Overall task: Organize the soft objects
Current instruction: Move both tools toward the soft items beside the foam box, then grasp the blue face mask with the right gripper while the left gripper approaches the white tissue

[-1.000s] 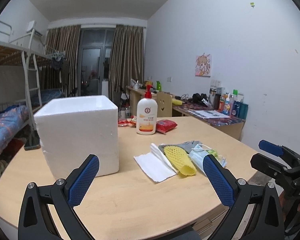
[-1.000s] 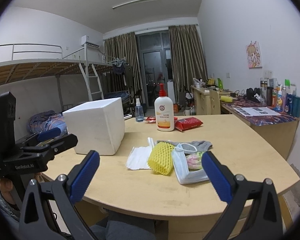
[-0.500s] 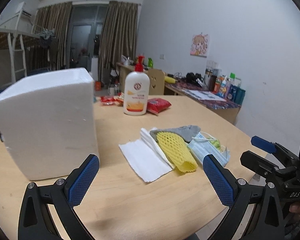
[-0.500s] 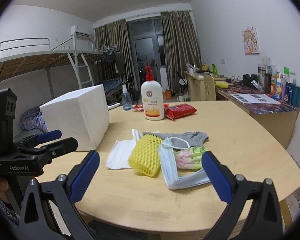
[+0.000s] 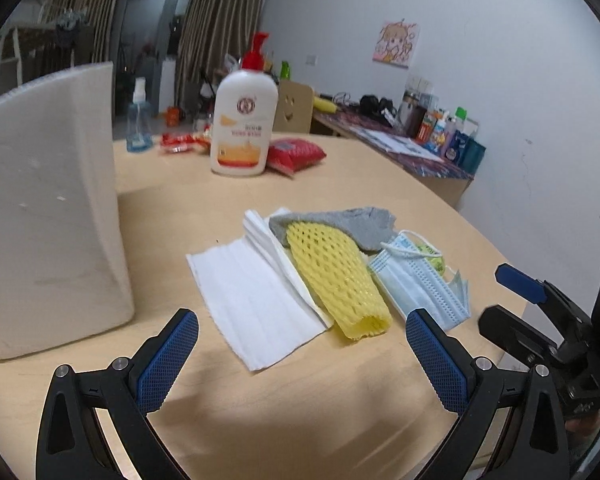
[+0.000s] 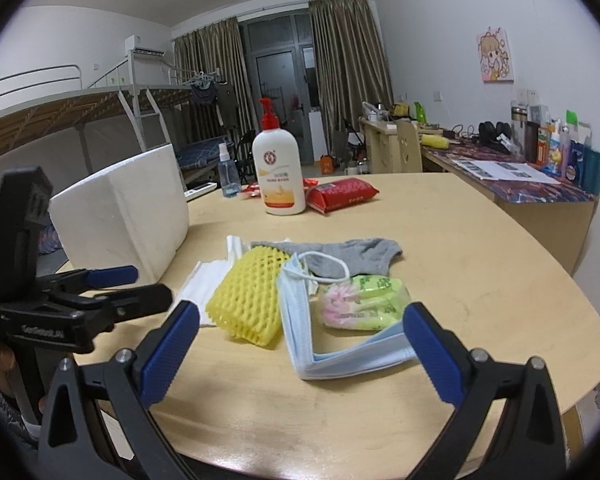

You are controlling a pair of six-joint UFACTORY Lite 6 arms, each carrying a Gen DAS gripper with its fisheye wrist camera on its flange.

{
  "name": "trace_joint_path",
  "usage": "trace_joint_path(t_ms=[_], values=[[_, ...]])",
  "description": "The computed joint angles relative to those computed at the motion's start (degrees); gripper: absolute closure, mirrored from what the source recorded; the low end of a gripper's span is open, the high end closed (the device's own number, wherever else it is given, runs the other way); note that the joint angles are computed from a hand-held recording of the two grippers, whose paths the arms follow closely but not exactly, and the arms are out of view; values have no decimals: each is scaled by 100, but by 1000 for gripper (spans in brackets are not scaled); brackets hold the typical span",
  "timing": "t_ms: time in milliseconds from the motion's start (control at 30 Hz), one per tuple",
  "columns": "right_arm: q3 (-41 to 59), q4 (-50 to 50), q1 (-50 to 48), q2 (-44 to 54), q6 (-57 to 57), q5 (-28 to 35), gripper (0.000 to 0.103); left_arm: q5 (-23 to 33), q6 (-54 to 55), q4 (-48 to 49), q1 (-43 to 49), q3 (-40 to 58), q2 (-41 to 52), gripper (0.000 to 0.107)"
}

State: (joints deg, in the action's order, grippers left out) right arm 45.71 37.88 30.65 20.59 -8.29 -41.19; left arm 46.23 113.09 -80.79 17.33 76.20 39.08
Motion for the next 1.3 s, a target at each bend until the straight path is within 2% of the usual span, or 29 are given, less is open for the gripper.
trace_joint_path(t_ms=[267,467,633,700,867,900,967,1000,1033,1067,1167,1233,1300], values=[[126,-209,-202,127,58,196,0,-643,-1158,503,-312,928,688,5],[254,-366,-294,282,129,340,0,-1044,-1413,573,-485,1142,860,14],[364,-421,-372,410,75,481,0,-1465,-1558,624,-619,1236,940,30],[374,-489,-378,428,54,542,0,-1410,-1712,811,-629,1336,1018,33],[467,-342,-254,415,-327,608,1,-1544,-1412,594,-656,1184,942,40],[499,-335,-232,410,-413,642,4,-1518,-1425,636,-660,1198,950,42],[651,-225,-187,457,-688,834,24,-1450,-1480,737,-655,1216,953,44],[733,-199,-189,497,-782,960,31,-1442,-1459,740,-657,1207,949,44],[832,-179,-198,572,-862,1081,43,-1475,-1372,691,-670,1173,936,44],[935,-122,-209,648,-966,1230,47,-1523,-1290,658,-688,1128,909,44],[1108,383,-196,810,-1485,1355,48,-1478,-1360,765,-679,1152,913,49],[1133,546,-203,816,-1671,1399,49,-1379,-1450,867,-655,1201,937,68],[1091,463,-248,804,-1532,1452,61,-1372,-1465,898,-647,1217,947,72]])
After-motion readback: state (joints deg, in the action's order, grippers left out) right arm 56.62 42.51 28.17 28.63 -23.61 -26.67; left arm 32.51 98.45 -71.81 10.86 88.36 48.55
